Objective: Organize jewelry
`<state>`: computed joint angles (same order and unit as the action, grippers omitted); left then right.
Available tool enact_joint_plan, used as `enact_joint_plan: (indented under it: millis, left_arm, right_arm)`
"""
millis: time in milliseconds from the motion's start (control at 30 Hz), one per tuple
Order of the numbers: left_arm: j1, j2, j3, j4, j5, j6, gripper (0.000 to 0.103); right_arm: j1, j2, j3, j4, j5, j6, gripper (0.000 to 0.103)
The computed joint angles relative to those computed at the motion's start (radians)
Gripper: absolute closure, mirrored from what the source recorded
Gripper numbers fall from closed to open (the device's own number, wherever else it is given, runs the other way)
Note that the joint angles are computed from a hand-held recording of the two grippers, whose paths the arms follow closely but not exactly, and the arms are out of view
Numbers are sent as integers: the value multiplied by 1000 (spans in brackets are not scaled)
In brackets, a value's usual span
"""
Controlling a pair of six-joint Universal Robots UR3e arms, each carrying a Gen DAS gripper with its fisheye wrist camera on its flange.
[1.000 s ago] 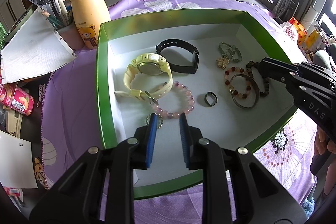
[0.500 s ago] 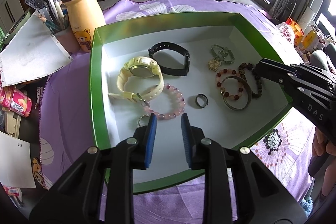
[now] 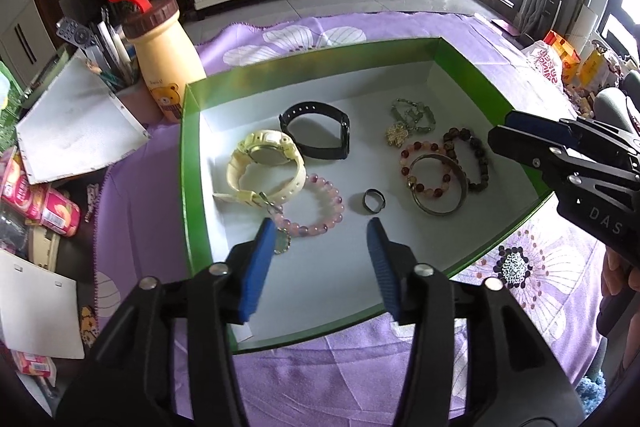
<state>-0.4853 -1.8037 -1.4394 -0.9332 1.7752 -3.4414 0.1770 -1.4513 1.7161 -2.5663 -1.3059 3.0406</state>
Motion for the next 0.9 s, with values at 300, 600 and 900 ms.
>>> enact_joint_plan:
  millis: [300, 600, 900]
  left_arm:
    - [-22, 17, 17, -28, 55, -32, 33]
    - [-35, 42, 28, -63, 97, -69, 21]
    - [-33, 59, 53, -111, 121, -111, 9]
  right_arm:
    - [-12, -52, 23, 12, -4, 8, 54]
    - [-17, -92, 22, 46, -22, 17, 39]
    - [-17, -111, -1, 81, -36, 39, 28]
